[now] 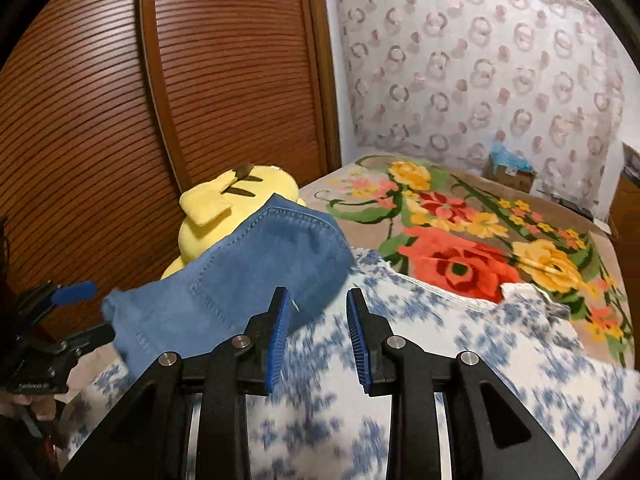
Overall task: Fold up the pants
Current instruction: 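Lower the folded jeans beside the yellow plush toy and open the right tool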
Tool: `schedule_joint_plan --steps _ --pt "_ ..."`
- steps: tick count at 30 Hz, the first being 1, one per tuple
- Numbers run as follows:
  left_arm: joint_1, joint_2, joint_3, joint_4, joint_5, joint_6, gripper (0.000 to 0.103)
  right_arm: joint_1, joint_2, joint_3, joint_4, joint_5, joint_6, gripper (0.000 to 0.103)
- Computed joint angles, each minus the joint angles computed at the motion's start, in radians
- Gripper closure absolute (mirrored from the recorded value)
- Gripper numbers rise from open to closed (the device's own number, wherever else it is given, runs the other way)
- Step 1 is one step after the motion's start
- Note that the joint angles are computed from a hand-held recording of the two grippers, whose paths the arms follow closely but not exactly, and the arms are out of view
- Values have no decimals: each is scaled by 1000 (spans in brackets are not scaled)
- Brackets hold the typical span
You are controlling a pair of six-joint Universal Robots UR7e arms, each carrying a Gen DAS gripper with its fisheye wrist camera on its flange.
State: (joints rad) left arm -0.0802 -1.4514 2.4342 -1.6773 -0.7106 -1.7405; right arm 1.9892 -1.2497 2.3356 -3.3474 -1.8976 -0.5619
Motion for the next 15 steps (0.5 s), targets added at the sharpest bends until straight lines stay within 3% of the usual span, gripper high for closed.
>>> schedule_joint_plan --steps 15 --pt "-95 214 -102 -198 10 141 24 95 -397 274 14 -120 65 67"
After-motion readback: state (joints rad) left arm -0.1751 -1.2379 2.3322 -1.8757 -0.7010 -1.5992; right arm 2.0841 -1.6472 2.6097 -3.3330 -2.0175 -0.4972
